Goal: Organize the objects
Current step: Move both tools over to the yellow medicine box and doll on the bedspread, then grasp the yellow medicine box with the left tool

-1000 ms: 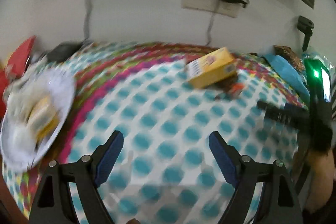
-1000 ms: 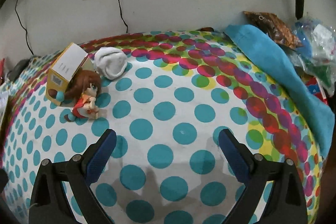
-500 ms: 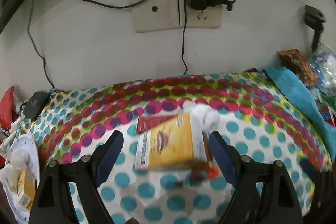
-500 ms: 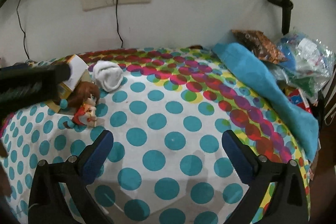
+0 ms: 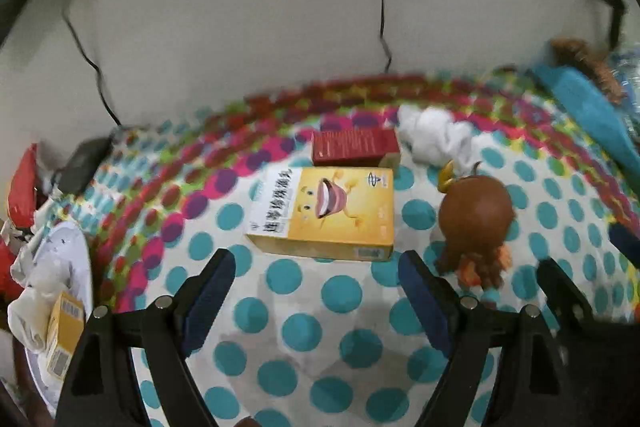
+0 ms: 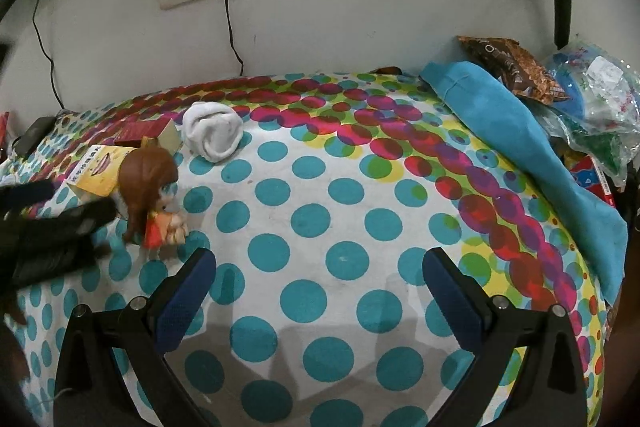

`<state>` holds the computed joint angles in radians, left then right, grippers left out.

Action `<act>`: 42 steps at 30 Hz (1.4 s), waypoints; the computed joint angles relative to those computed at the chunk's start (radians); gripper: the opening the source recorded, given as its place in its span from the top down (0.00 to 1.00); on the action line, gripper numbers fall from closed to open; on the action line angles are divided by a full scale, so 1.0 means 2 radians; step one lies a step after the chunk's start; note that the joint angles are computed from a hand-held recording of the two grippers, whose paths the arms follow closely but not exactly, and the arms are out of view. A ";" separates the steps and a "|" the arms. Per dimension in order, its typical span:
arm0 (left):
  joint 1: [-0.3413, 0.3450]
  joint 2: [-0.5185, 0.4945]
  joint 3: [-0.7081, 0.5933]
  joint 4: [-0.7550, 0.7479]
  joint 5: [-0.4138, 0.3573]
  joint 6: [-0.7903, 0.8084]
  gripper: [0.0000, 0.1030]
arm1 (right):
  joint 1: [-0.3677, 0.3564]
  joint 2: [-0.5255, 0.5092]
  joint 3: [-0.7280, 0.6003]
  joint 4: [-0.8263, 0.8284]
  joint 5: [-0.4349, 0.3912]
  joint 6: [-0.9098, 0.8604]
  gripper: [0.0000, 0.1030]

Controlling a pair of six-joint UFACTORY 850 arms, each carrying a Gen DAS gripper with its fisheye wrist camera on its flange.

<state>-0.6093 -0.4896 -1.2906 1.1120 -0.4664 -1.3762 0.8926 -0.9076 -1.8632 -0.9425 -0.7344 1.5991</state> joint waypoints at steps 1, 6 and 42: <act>-0.003 0.004 0.007 0.035 0.000 -0.036 0.16 | 0.001 0.000 0.000 -0.003 -0.001 0.001 0.00; 0.020 -0.011 -0.015 -0.010 0.046 0.008 0.16 | 0.004 -0.007 -0.011 -0.006 -0.014 -0.013 0.00; 0.081 0.016 0.016 -0.079 0.149 0.080 0.15 | 0.003 -0.008 -0.015 0.003 0.002 -0.028 0.00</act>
<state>-0.4479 -0.4575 -1.2590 0.9532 -0.1684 -1.2153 0.8986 -0.9234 -1.8924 -0.9357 -0.7314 1.5425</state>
